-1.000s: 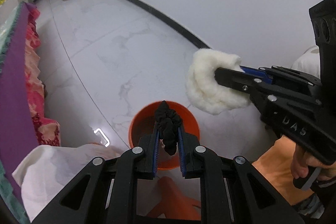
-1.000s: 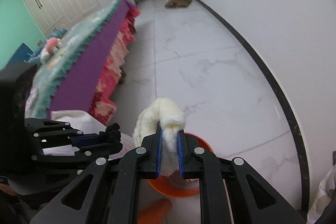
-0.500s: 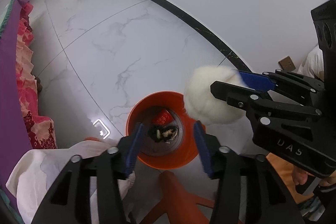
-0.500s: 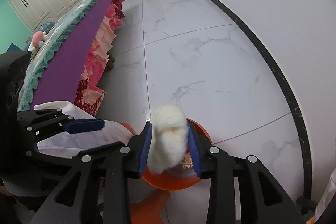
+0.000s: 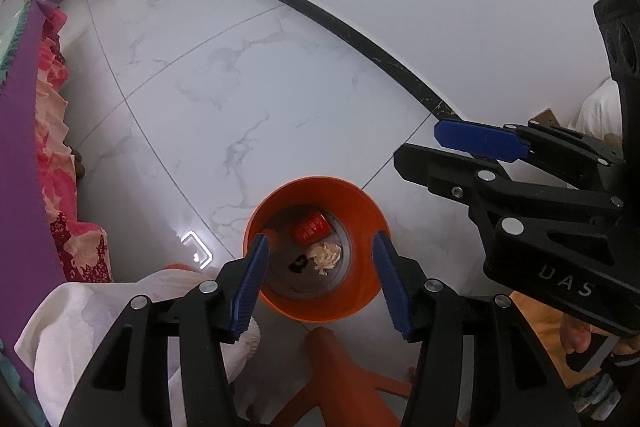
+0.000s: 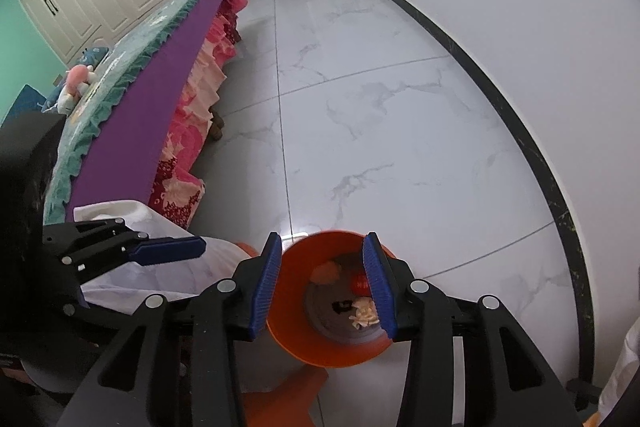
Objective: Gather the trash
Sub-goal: 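Swing both open tools back toward the bed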
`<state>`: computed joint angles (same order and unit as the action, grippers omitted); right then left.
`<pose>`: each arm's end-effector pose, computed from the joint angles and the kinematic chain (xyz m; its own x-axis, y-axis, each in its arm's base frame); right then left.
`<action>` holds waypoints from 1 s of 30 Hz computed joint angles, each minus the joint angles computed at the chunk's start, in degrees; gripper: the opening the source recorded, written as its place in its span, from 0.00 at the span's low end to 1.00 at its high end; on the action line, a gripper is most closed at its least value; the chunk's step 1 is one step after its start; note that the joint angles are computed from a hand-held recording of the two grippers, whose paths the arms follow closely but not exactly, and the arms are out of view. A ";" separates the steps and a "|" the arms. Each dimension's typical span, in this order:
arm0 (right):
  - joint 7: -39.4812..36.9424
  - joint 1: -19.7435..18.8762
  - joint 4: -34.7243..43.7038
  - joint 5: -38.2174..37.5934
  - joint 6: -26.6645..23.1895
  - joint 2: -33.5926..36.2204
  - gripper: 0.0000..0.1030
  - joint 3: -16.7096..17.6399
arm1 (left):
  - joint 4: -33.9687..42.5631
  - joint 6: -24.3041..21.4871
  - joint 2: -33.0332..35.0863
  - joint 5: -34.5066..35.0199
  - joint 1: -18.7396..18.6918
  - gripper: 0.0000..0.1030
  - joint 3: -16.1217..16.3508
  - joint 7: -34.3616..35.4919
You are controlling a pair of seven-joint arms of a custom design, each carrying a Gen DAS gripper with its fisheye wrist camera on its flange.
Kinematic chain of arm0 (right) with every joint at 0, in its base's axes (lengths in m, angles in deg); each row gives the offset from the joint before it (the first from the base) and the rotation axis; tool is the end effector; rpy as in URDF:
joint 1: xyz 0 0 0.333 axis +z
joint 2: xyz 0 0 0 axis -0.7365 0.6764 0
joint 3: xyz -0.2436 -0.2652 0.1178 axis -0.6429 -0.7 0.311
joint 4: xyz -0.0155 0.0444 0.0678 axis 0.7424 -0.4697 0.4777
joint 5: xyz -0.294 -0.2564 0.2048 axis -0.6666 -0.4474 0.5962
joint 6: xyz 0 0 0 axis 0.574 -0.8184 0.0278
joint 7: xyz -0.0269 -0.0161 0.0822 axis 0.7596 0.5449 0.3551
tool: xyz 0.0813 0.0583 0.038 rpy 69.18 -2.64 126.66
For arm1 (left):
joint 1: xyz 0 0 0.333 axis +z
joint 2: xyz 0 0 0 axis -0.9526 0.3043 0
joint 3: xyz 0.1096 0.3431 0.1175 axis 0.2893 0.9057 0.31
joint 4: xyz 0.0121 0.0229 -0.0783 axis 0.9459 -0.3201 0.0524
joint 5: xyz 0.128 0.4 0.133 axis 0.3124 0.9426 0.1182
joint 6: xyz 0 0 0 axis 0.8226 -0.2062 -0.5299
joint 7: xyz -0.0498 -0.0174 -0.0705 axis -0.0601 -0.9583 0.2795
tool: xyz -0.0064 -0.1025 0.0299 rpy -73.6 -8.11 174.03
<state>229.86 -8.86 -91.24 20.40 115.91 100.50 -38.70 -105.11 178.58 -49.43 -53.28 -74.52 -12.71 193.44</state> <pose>0.6047 0.3825 0.2920 -0.0762 -0.9601 -0.2692 -0.8635 0.1985 -0.4636 0.6483 -0.1926 0.3017 -0.6519 -0.7466 0.1327 -0.7406 0.5893 -0.3228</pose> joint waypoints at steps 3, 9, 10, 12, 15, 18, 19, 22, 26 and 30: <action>0.48 1.14 0.05 -0.70 -0.10 -0.57 0.42 -1.03 | -1.00 0.83 -1.01 -1.59 0.97 0.54 -0.83 1.55; 3.30 4.57 0.46 -4.82 -0.41 -2.14 0.42 -4.41 | -2.83 3.34 -3.16 -5.26 2.06 0.54 -1.29 3.51; 3.47 4.40 0.73 -5.25 -0.30 -2.22 0.42 -4.16 | -3.20 3.87 -3.59 -5.88 2.22 0.54 -1.33 3.86; 3.81 4.35 1.25 -6.10 0.09 -2.50 0.42 -3.89 | -4.21 4.81 -4.95 -8.13 3.09 0.54 -1.85 5.57; 3.76 4.73 2.70 -7.63 0.33 -2.75 0.42 -3.70 | -6.12 7.11 -7.49 -12.54 4.27 0.54 -2.42 8.80; 2.94 5.20 4.99 -9.06 1.10 -2.82 0.42 -3.16 | -8.30 10.38 -10.48 -18.49 5.30 0.54 -2.64 12.82; 2.34 5.03 5.72 -9.19 1.14 -2.74 0.42 -2.69 | -8.88 11.23 -11.35 -20.04 5.29 0.54 -2.30 13.68; -1.39 3.78 9.34 -8.89 1.30 -1.81 0.42 0.22 | -10.70 13.58 -14.26 -24.29 5.26 0.54 -0.52 15.07; -8.50 1.62 15.16 -6.41 0.98 0.52 0.42 5.48 | -13.37 18.06 -18.19 -32.65 5.17 0.68 1.95 19.33; -17.74 -0.63 23.54 -2.77 -0.73 4.76 0.42 11.99 | -15.67 21.91 -21.36 -37.89 4.21 0.68 5.51 21.25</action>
<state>212.13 -9.49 -67.70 17.63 115.18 105.26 -26.71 -120.78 200.49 -70.79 -91.17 -70.32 -7.20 214.69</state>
